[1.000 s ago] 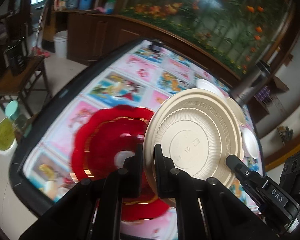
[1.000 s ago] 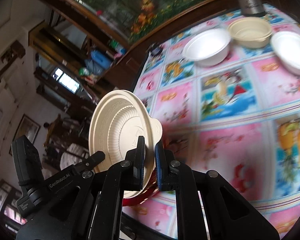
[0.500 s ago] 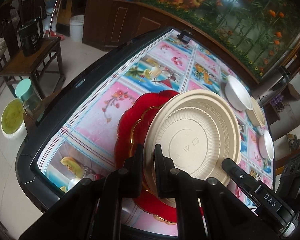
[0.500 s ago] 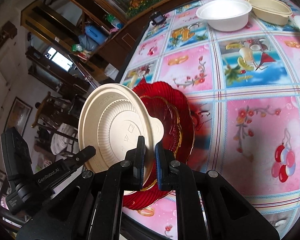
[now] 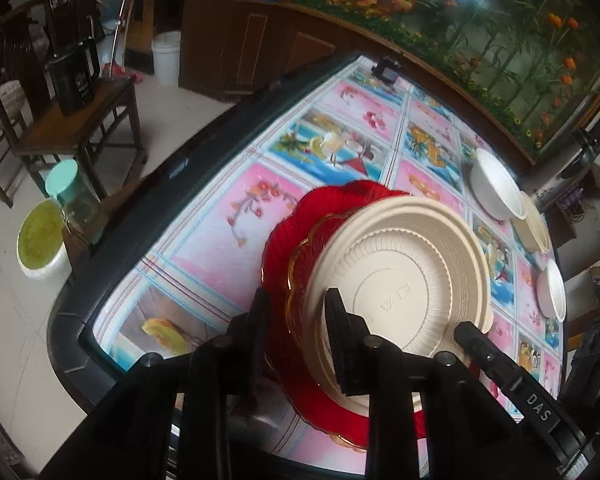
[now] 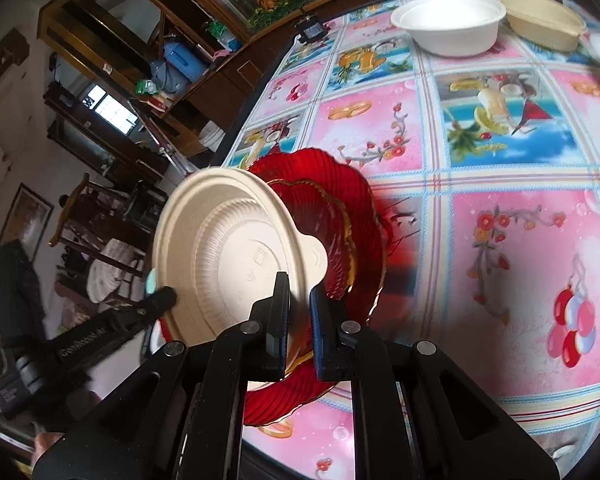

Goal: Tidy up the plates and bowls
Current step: 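Lower the beige bowl onto the red plates and open the right gripper, then withdraw the right gripper and move it toward the white plate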

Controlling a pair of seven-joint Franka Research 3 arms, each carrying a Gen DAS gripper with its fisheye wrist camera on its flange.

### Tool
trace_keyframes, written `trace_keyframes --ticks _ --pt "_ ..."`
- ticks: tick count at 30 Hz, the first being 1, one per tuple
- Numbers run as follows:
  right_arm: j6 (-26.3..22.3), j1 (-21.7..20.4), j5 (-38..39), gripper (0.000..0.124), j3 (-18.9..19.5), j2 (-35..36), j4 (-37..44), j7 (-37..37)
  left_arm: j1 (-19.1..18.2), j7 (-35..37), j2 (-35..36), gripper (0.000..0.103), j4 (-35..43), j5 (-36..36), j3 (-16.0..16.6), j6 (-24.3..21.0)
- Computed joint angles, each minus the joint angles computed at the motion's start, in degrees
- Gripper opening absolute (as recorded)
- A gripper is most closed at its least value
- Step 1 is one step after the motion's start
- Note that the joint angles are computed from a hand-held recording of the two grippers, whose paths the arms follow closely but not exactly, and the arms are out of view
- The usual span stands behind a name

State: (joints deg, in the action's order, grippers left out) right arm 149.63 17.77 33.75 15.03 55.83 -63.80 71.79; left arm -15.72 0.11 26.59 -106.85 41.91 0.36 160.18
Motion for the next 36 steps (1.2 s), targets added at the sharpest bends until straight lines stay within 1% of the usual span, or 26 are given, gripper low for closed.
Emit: trace_keyframes --ticks 2,3,4,5,6,8,9,10,13,14,16,17,20,24,26,29,36 --pt "-0.5 -0.2 0.1 0.009 0.1 0.3 0.5 0.3 -1.0 -1.6 -0.9 0.037 -0.4 1.2 0.9 -1.6" --pt "-1.7 -0.4 0.0 0.009 0.2 0.8 1.3 0.5 -1.9 -3.4 -1.5 0.039 -0.6 3.0 1.8 -2.6" --pt "-4.2 -0.1 -0.6 0.010 -0.3 1.8 3.3 1.5 -2.4 -5.1 -2.0 0.040 -0.9 4.6 2.3 -3.4" --pt "-5.1 0.0 -0.9 0.010 -0.5 1.9 3.7 1.8 -2.6 -6.8 -2.6 0.040 -1.2 6.1 2.6 -4.2" --pt "-4.8 0.3 -1.2 0.011 -0.9 1.9 3.8 2.0 -2.5 -8.2 -3.1 0.040 -1.5 7.5 2.6 -4.4" --pt "-5.4 1.2 -2.6 0.013 -1.9 2.1 4.5 2.6 -1.8 -10.6 -4.1 0.040 -2.4 9.8 2.2 -3.9" --pt "-5.9 1.3 -3.0 0.016 -2.0 2.2 5.0 2.8 -1.6 -11.7 -4.4 0.040 -2.5 10.8 2.0 -4.0" --pt "-6.7 1.4 -3.4 0.023 -2.1 2.4 5.6 2.9 -1.4 -12.8 -4.9 0.040 -2.7 12.0 1.8 -4.2" --pt "-9.1 0.8 -3.8 0.027 -1.6 2.7 6.7 1.9 -0.5 -14.3 -5.6 0.040 -2.8 14.1 0.7 -4.6" --pt "-9.3 0.6 -3.7 0.027 -1.6 2.4 6.5 1.6 -0.3 -14.8 -5.7 0.040 -2.8 14.8 0.4 -4.6" --pt "-8.5 0.0 -3.2 0.034 -1.6 1.3 5.0 0.9 0.1 -15.5 -5.8 0.040 -2.7 15.9 -0.1 -4.4" --pt "-8.4 -0.5 -2.6 0.035 -1.2 0.7 4.2 0.4 0.2 -15.7 -5.8 0.042 -2.5 16.2 -0.4 -4.4" --pt "-9.8 -2.5 -0.1 0.035 0.2 -0.1 3.2 -1.4 0.4 -14.8 -5.0 0.045 -1.5 16.1 -1.3 -4.8" --pt "-6.3 -4.3 3.8 0.035 1.2 -2.0 -0.5 -4.5 0.0 -11.8 -3.7 0.045 0.2 15.0 -2.2 -5.2" --pt "-5.0 -4.6 4.7 0.035 0.7 -2.5 -1.3 -4.3 -0.6 -10.3 -2.9 0.045 1.3 14.5 -2.4 -5.6" --pt "-5.1 -5.3 5.6 0.035 0.5 -2.2 -1.1 -3.4 -1.2 -7.0 -1.5 0.048 3.3 12.9 -2.9 -5.7" --pt "-4.8 -6.8 6.8 0.035 0.4 -1.9 -1.6 -3.2 -3.7 2.3 3.4 0.052 10.4 8.0 -3.7 -7.8"
